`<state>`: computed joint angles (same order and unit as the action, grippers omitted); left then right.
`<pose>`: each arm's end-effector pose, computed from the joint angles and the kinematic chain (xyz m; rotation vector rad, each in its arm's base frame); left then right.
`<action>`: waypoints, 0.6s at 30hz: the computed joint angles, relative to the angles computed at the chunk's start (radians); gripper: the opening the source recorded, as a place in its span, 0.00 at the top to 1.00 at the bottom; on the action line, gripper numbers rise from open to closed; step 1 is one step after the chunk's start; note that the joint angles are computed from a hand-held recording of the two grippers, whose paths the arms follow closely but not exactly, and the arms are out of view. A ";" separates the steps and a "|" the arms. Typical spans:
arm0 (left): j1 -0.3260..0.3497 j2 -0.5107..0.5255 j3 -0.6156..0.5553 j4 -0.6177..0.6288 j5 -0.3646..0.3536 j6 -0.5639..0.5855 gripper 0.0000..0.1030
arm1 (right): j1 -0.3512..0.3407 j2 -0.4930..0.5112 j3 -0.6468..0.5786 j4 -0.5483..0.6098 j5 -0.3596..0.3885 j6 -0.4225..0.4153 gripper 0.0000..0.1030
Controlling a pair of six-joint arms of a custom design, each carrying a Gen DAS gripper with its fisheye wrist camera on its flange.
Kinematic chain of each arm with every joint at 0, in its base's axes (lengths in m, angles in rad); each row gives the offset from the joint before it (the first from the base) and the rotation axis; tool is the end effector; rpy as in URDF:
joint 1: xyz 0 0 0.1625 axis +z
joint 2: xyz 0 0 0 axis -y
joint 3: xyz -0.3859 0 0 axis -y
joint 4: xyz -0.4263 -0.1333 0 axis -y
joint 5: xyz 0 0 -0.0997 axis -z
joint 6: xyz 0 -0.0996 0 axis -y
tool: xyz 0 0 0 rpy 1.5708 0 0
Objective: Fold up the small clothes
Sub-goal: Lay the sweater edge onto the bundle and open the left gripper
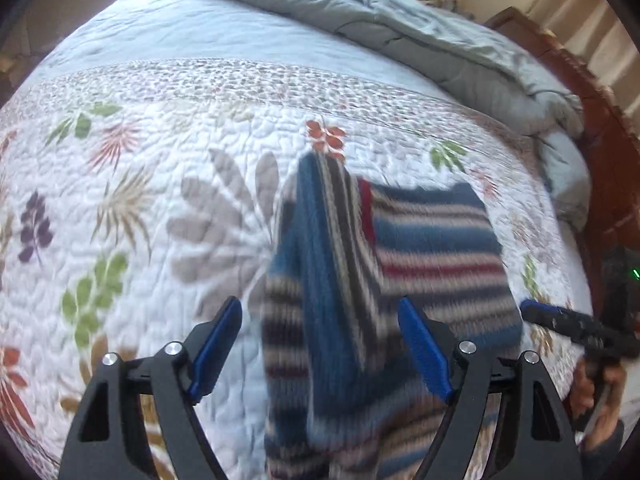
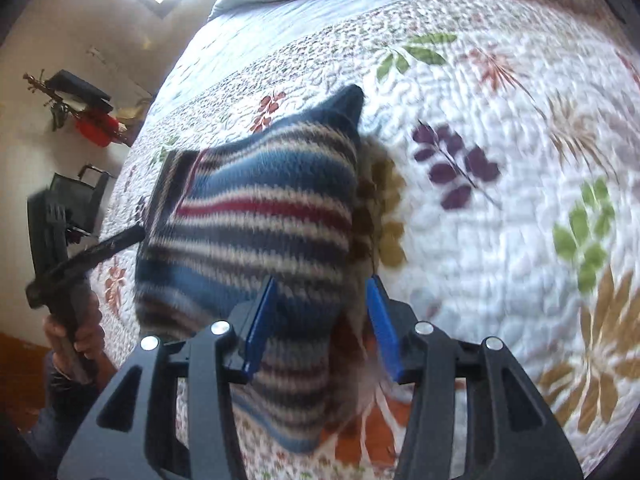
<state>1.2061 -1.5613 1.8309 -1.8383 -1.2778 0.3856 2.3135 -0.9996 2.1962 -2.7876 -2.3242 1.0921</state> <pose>-0.0319 -0.5381 0.3393 1.0442 2.6504 0.0074 0.3629 -0.2989 0.0197 -0.4580 -2.5359 0.8253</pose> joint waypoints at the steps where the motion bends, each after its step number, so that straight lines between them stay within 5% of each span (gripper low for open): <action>1: -0.002 0.022 -0.011 -0.006 0.017 -0.005 0.22 | -0.007 0.017 -0.021 0.011 -0.013 -0.017 0.54; 6: 0.001 0.106 -0.021 -0.043 0.104 -0.038 0.30 | -0.049 0.066 -0.078 0.021 -0.026 -0.072 0.54; 11: 0.042 0.150 -0.042 -0.045 0.085 -0.061 0.25 | -0.073 0.086 -0.074 -0.029 -0.004 -0.078 0.53; 15: 0.033 0.123 -0.032 -0.037 0.092 -0.066 0.24 | -0.068 0.086 -0.073 -0.031 -0.007 -0.052 0.51; 18: -0.011 0.023 0.041 -0.082 0.137 -0.030 0.24 | -0.020 0.069 -0.102 0.086 -0.039 0.025 0.51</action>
<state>1.1950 -1.5381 1.8724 -1.9207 -1.1410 0.3561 2.2931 -0.9309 2.0943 -2.7020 -2.3637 1.1170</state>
